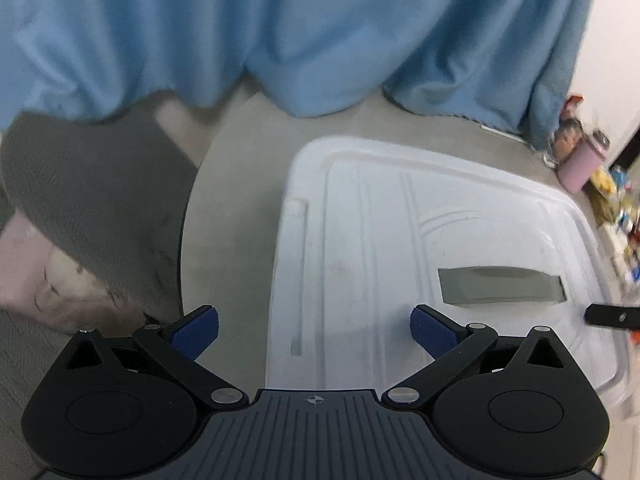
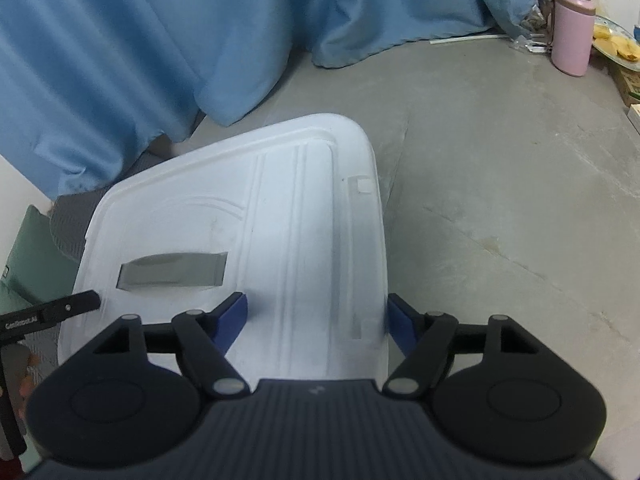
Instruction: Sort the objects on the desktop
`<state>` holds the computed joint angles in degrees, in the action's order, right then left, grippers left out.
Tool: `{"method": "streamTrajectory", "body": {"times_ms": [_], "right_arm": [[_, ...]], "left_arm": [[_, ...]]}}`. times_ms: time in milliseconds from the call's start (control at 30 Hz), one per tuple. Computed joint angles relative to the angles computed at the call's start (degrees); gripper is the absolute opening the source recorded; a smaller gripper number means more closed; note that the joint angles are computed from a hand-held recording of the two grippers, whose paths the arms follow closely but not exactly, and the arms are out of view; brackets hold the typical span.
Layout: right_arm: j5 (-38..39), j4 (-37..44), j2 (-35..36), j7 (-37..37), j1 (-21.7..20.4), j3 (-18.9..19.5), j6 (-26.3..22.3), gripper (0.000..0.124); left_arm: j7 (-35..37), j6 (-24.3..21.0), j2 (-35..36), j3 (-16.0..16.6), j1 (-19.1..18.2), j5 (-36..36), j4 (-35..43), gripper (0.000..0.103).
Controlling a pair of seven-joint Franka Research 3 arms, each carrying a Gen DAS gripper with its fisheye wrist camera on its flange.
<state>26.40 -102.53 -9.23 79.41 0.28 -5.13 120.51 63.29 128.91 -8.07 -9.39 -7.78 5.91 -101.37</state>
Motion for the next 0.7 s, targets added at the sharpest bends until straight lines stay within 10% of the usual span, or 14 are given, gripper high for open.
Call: {"method": "streamTrajectory", "body": {"times_ms": [700], "right_arm": [[-10.3,-4.1,-3.2,4.2,1.3,2.5,7.0,0.085]], "left_arm": [[-3.3,2.6,-0.5,-1.0,-0.7,3.7,-1.6,0.103]]}}
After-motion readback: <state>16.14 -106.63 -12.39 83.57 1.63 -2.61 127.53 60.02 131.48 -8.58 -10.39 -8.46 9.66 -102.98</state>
